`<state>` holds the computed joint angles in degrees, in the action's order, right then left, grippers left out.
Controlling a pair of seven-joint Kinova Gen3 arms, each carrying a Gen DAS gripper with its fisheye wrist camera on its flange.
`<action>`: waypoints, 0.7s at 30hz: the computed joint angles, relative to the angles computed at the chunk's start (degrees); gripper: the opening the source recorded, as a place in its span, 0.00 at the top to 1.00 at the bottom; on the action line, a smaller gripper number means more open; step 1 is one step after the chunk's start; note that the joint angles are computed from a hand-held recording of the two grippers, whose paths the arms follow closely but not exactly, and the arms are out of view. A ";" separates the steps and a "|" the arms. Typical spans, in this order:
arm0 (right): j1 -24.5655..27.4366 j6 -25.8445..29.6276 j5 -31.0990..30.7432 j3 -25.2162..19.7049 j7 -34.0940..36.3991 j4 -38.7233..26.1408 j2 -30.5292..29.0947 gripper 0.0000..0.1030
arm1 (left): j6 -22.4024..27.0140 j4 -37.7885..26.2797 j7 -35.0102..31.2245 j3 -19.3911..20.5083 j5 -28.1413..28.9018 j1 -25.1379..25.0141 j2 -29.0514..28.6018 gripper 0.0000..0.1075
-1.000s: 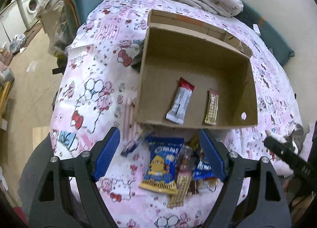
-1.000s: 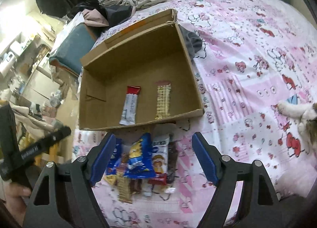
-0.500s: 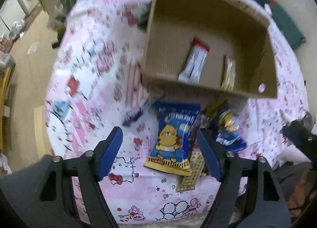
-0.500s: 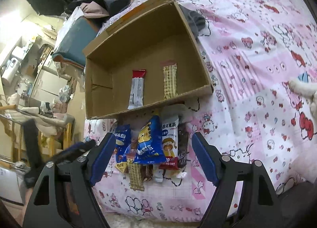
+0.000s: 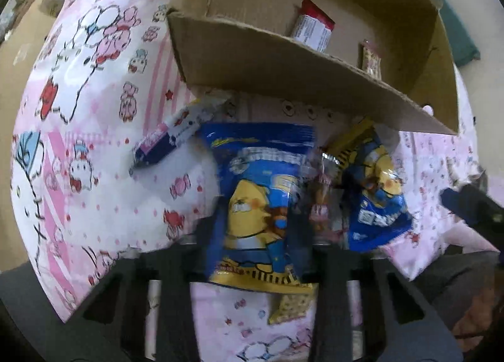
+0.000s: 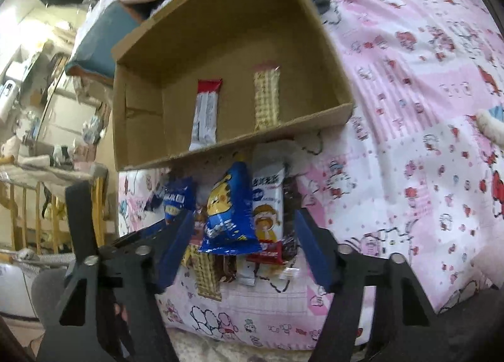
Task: Organize snacks
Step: 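Move both tools back to the pile and grasp blue bear-print bags, then carry the blue bags into the box and open both tools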
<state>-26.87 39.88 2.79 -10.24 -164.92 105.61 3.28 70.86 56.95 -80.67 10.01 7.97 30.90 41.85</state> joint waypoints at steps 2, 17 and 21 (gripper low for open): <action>0.75 0.00 -2.38 0.09 3.72 -1.13 1.51 0.48 | -0.19 0.90 -0.79 0.30 0.08 -0.18 -0.98 0.81; -6.47 10.79 1.72 4.00 3.19 -13.18 13.04 0.76 | 0.07 2.11 -0.65 0.06 -0.30 -0.75 -5.82 0.83; -8.36 10.29 4.21 3.33 -2.60 -11.13 8.53 0.76 | 0.22 2.30 -0.81 0.33 0.31 -1.34 -6.60 0.83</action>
